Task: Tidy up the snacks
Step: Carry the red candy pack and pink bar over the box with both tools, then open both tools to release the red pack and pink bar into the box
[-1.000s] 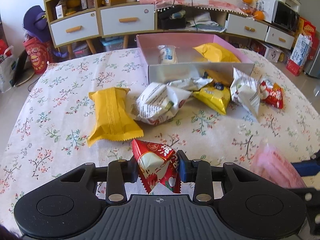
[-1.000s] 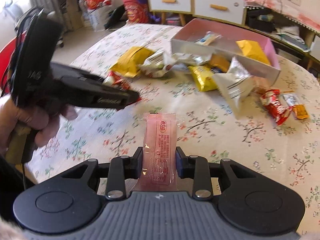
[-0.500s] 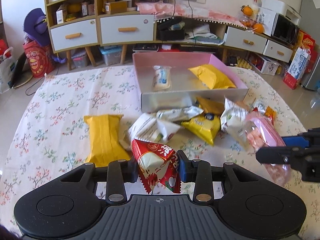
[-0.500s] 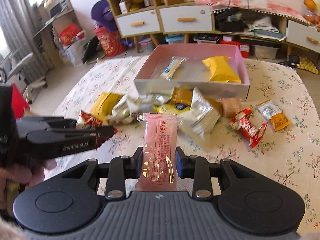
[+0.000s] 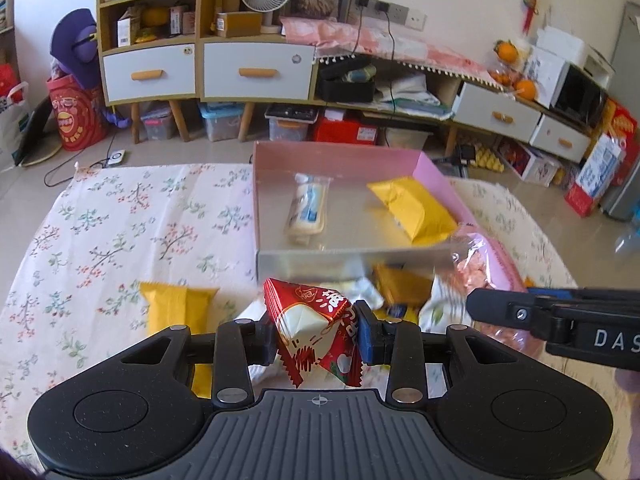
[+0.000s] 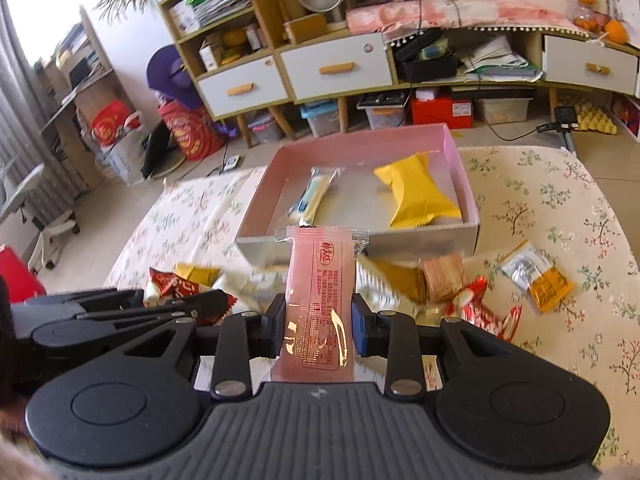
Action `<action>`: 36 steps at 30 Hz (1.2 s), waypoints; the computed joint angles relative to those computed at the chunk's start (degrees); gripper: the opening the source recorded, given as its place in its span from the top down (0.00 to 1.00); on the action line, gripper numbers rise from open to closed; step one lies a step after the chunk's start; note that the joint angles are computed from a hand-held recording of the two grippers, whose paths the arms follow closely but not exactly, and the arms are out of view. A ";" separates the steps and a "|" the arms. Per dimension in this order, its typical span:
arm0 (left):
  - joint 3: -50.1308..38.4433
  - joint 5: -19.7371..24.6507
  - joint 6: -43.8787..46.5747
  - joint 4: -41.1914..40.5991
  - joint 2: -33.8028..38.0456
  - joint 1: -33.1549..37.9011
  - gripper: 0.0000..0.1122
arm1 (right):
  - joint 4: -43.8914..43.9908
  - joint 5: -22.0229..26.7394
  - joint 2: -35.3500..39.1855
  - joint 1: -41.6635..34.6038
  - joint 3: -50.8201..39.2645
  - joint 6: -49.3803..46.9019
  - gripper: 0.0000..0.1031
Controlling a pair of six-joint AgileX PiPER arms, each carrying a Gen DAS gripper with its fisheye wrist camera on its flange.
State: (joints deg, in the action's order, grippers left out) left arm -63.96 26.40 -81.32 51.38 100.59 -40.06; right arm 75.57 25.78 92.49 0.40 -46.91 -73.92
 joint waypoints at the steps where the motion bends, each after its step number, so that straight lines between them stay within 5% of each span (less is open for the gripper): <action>1: -0.91 0.13 -0.41 0.25 0.58 0.09 0.69 | -0.15 0.36 0.60 -0.25 -0.83 0.75 0.72; 10: -10.51 -1.84 3.86 -0.77 7.93 2.94 0.69 | -3.11 4.81 7.87 -2.51 -10.49 12.10 0.72; 15: -17.80 -1.88 13.97 -8.61 13.35 4.91 0.69 | -4.37 1.17 11.68 -0.97 -15.05 13.64 0.72; 22: -26.52 -0.70 24.13 -14.99 20.14 6.67 0.69 | -1.89 2.21 17.49 -1.63 -21.54 11.75 0.72; 36: -36.24 3.19 32.62 -20.34 28.44 8.09 0.68 | -6.95 0.08 24.07 0.37 -27.68 15.36 0.71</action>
